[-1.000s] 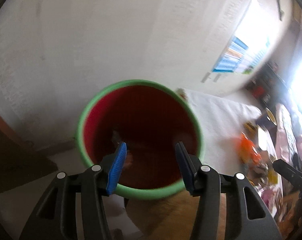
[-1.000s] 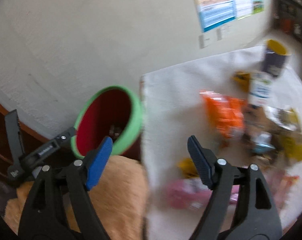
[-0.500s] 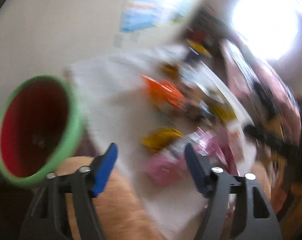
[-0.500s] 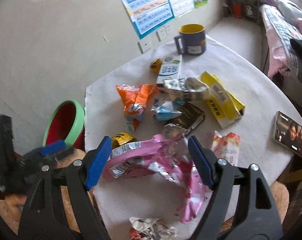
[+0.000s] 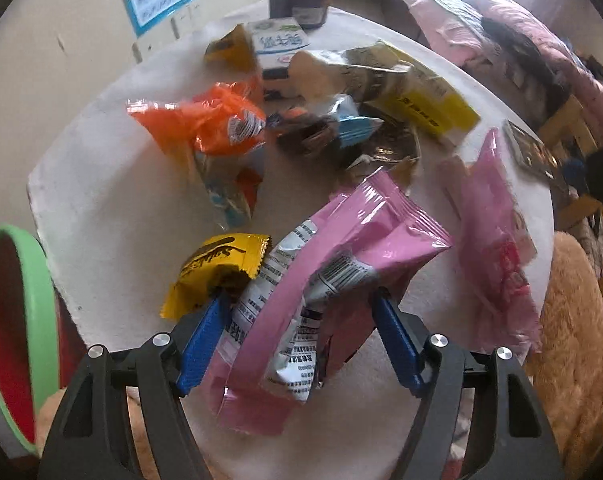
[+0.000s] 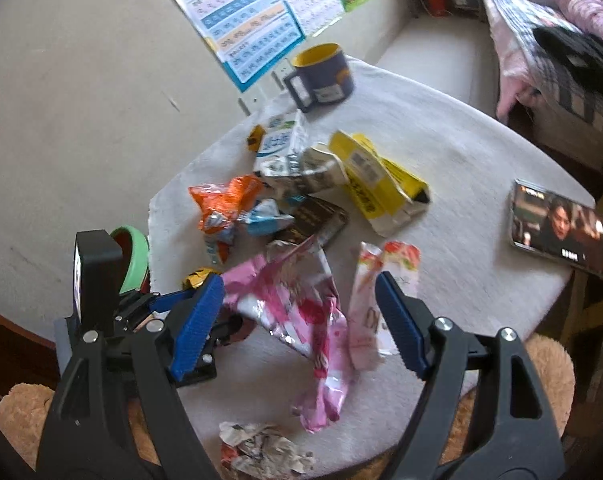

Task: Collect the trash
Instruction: 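Grasp the pink wrapper with the left gripper while the right gripper reaches toward the yellow candy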

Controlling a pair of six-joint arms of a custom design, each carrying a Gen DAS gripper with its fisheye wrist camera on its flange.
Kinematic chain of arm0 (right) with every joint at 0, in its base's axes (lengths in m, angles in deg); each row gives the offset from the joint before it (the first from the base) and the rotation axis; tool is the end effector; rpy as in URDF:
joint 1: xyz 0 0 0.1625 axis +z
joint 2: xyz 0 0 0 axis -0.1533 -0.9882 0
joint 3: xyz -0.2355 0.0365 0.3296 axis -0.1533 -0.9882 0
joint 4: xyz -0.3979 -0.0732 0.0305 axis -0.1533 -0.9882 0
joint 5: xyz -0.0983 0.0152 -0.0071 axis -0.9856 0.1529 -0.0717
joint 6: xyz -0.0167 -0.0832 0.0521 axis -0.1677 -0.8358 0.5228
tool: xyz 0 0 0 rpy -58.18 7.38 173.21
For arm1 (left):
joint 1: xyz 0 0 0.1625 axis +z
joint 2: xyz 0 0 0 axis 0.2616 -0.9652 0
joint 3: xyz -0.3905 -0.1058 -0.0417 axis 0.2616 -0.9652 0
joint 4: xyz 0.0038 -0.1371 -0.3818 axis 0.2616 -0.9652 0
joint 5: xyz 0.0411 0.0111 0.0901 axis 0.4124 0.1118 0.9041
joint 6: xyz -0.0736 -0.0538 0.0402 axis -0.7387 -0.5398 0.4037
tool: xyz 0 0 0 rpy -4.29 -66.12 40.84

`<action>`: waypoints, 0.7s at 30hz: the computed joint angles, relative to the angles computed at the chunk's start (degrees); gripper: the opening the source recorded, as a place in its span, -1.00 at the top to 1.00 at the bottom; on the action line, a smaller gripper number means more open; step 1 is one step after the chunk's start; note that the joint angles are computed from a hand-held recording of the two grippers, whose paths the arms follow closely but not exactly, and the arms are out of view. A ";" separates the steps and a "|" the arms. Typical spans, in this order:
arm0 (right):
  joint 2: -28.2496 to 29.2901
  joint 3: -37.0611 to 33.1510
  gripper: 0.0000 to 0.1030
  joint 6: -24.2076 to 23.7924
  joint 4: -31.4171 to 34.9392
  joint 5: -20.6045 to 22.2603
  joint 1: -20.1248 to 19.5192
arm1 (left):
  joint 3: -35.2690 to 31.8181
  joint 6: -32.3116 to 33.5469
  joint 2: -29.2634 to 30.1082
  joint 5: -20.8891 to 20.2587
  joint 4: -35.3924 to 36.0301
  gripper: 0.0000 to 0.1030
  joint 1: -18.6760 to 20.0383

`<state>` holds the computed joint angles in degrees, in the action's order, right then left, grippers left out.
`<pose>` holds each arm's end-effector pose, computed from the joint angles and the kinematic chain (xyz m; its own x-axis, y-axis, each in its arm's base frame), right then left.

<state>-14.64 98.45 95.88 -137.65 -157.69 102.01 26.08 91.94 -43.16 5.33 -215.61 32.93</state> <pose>0.0939 -0.3399 0.1893 -0.8261 0.5068 0.2464 0.1049 0.5679 -0.8164 -0.2341 -0.5223 -0.0561 -0.4619 0.8151 -0.3497 0.7730 0.5633 0.2918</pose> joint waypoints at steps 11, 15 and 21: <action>0.69 0.15 -0.48 0.29 0.39 1.07 -1.47 | 2.39 -4.75 -3.83 -2.50 -4.06 0.51 1.31; 1.36 -0.57 -0.48 0.14 1.42 0.65 -1.06 | 4.49 -8.50 -8.73 -6.52 -7.17 0.52 2.74; 3.40 -2.82 -0.48 0.05 4.82 -0.12 0.25 | 7.77 -13.29 -14.17 -5.56 -11.59 0.52 4.48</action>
<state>-11.24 95.63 95.93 -132.83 -157.81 102.26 33.85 78.65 -57.33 -0.22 -227.20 37.42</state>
